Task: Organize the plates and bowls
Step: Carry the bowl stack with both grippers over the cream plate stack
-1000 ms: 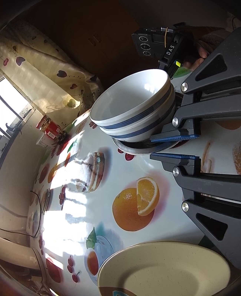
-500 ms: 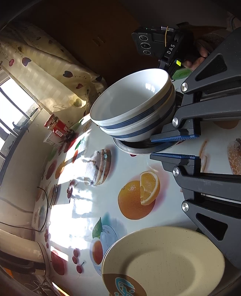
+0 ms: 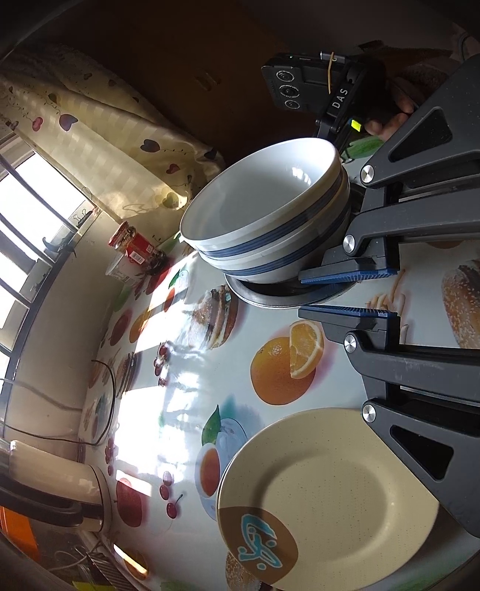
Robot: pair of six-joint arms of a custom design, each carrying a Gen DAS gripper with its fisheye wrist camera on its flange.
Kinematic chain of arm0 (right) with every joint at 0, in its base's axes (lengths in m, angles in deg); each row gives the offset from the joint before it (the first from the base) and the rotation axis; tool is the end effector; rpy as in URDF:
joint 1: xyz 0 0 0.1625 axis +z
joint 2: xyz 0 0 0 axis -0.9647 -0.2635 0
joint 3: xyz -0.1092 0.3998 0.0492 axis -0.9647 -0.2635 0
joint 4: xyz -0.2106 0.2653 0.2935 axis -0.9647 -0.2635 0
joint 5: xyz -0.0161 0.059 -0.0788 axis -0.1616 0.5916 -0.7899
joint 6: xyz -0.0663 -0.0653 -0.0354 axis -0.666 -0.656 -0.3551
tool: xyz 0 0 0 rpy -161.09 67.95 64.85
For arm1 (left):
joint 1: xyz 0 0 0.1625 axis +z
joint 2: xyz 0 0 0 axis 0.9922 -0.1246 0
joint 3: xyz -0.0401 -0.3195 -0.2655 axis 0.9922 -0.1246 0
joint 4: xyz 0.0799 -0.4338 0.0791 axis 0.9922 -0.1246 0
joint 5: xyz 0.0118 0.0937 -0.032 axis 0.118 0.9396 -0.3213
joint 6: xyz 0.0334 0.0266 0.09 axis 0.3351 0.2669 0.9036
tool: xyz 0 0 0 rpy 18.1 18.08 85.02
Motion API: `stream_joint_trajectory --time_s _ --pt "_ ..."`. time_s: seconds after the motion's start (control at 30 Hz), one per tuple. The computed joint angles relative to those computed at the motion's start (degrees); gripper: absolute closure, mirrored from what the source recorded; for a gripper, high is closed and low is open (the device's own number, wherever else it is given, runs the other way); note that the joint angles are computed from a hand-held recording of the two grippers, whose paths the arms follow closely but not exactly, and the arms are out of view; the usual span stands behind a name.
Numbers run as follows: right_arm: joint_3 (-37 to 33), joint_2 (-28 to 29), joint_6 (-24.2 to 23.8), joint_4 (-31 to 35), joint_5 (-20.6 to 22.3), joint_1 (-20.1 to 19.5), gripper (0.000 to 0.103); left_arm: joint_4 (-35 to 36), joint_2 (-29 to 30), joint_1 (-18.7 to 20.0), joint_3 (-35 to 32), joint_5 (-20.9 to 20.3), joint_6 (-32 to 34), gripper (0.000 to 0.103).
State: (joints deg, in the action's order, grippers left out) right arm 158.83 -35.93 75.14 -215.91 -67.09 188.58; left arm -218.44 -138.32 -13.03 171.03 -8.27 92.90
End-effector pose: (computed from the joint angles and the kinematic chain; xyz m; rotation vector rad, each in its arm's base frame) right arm 0.3137 -0.4332 0.0163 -0.2344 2.9131 -1.1329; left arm -0.0201 -0.4871 0.3660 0.5986 2.9072 -0.6692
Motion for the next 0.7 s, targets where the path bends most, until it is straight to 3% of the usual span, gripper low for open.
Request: stream_joint_trajectory --time_s 0.7 --pt "-8.27 4.82 -0.79 8.30 1.36 2.76 0.091 -0.07 -4.26 3.37 -0.83 1.44 -0.42 0.092"
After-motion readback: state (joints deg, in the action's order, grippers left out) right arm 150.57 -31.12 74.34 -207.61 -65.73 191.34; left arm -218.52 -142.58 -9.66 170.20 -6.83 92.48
